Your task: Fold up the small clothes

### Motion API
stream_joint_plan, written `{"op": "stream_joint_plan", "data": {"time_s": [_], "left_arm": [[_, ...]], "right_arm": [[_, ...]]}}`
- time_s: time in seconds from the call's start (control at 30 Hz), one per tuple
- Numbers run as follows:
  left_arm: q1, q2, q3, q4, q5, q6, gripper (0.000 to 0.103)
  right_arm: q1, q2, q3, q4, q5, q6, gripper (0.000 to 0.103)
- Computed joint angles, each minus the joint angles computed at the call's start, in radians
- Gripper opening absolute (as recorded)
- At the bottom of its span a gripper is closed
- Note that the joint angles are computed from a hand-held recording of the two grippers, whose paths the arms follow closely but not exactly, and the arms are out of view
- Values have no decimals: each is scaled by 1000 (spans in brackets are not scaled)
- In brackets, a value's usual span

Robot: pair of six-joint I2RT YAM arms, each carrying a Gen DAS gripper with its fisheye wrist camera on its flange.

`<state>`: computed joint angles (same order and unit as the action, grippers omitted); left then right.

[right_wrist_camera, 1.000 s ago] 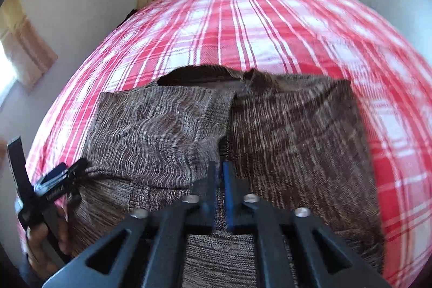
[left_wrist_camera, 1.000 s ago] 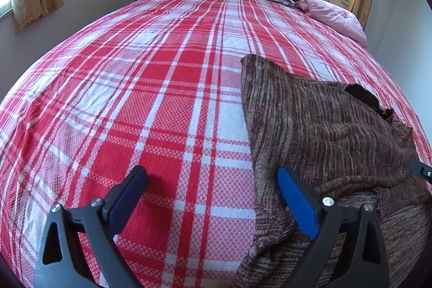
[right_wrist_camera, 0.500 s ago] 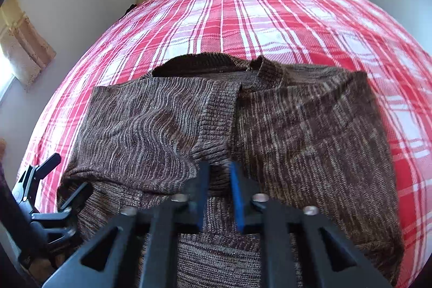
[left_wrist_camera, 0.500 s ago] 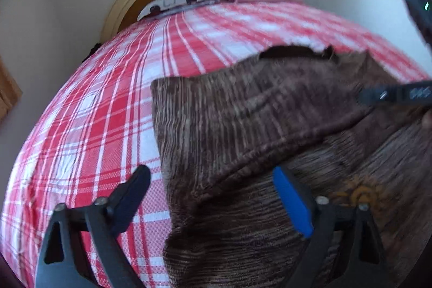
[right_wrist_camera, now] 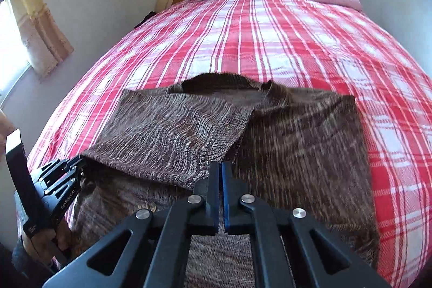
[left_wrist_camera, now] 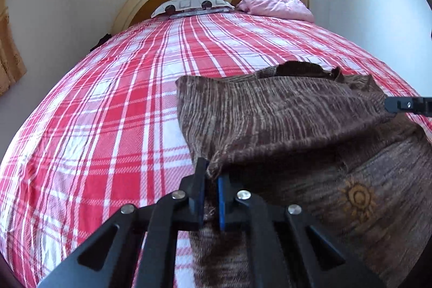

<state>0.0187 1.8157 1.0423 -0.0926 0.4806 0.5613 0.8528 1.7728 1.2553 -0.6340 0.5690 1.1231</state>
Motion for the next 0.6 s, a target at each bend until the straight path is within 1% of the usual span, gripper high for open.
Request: {"op": "stream_joint_plan", "data": {"time_s": [0.07,0.1,0.17,0.2,0.3,0.4,0.47,0.5,0.53,0.57,0.6], "left_arm": [[-9,12,17,-37,-6,27,9],[-19,24,32,-43,-16,29,9],[-33,25,35,-72,-23,71,10],[-38,22,30,-79,-32,87,13],[-45,20,24,-70,-52,89,13],[-43,18,18,-63,-56,85,14],[-46,13,6,-51,-65,89,14],[-48,12,4,-49,-69,91,14],[-48,10,1,-46,-72,93,14],[-48,9,-2,-43,-73,93,14],[-50,11,1,-42,-75,91,14]], "right_arm": [[-9,39,6,-17,-11,7,1],[-21,50,-6,-6,-34,19,1],[-39,48,-53,39,-77,43,1],[-39,51,-63,46,-81,41,1],[-20,55,-38,-1,-65,44,1],[12,68,36,-111,-9,73,2],[31,109,141,-232,68,95,2],[32,126,182,-265,91,97,2],[30,148,229,-284,112,91,2],[29,155,240,-271,112,81,2],[13,165,253,-236,99,43,2]]}}
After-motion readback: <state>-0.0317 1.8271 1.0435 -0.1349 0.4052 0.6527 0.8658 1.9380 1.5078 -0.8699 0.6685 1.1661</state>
